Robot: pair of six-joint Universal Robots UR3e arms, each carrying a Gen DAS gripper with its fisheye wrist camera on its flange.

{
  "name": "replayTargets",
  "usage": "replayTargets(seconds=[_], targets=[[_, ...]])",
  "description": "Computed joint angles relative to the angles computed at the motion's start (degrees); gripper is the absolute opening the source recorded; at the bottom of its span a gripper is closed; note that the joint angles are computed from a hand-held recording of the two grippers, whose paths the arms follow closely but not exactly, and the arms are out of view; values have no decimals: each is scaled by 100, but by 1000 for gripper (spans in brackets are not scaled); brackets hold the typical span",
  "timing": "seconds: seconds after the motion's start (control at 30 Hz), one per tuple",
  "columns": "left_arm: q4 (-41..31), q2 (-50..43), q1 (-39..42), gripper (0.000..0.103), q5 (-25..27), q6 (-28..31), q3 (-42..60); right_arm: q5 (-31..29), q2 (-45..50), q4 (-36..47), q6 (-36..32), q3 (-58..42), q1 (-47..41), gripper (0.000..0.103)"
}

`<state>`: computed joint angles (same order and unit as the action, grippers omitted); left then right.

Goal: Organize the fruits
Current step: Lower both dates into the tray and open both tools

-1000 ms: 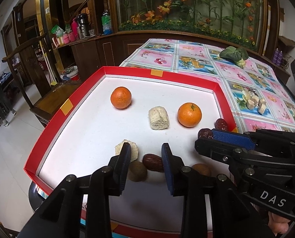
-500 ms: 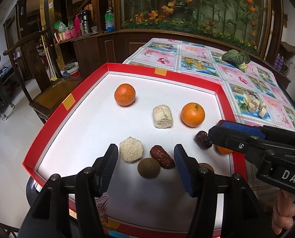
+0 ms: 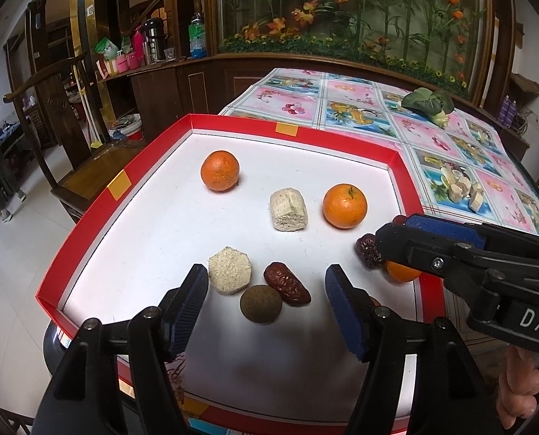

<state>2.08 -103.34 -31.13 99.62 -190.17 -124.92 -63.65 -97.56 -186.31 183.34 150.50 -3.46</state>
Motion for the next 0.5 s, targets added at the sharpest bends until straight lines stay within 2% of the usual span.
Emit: replayTargets(seconds=[0.1, 0.23, 0.5], targets=[[38, -35, -18, 69, 18, -23, -4, -11, -21, -3, -4, 11, -8, 45], [33, -77, -50, 76, 77, -35, 33, 22, -52, 52, -25, 11, -30, 46], [-55, -99, -96, 77, 146, -66, 98, 36, -158, 95, -48, 40, -42, 46]])
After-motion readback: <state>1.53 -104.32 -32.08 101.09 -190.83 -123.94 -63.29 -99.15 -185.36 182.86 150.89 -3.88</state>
